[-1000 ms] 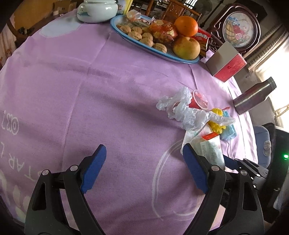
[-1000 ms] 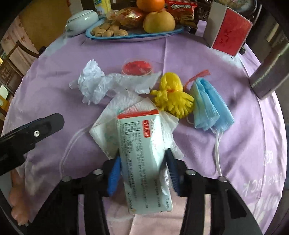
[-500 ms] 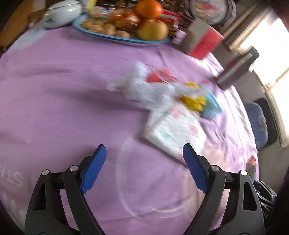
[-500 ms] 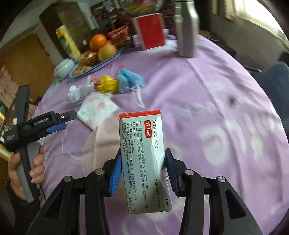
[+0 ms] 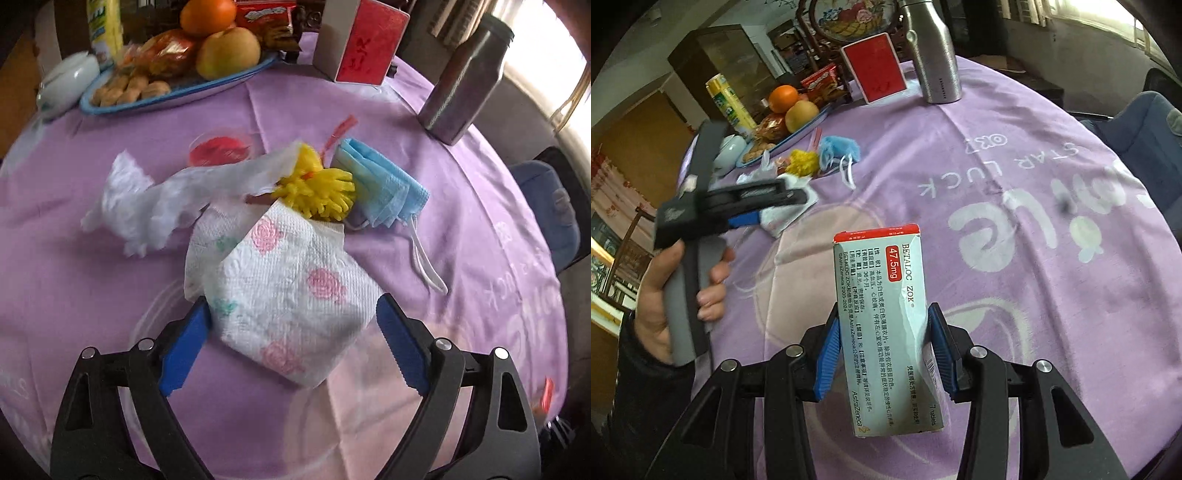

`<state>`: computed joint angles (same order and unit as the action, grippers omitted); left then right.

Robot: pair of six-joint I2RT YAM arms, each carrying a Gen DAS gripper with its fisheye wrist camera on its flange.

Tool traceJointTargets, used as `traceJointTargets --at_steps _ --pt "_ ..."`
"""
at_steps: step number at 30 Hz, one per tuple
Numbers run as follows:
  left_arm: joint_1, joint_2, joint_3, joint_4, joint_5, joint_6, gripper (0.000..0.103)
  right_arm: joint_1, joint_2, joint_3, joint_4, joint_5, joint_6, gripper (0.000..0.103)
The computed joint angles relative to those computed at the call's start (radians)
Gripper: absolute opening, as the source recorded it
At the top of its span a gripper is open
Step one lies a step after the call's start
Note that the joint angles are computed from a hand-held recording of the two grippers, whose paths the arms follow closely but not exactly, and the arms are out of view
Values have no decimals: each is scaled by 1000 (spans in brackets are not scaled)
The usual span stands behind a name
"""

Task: Collect trash
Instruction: 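Grasp the white paper napkin with the left tool while right holds the medicine box, then carry the napkin and medicine box to the red wastebasket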

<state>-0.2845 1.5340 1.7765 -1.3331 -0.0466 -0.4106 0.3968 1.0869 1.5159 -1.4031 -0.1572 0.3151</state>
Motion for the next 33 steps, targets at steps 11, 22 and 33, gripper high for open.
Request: traceJointTargets --at_steps 11,22,33 --pt "-35 -43 -33 -12 -1 40 8 -49 -33 6 -27 -20 -2 45" --pt "5 -321 -131 -92 298 24 8 39 -78 30 -64 34 83 45" --pt "-330 -395 -139 -92 153 -169 8 131 -156 71 -145 121 158 45"
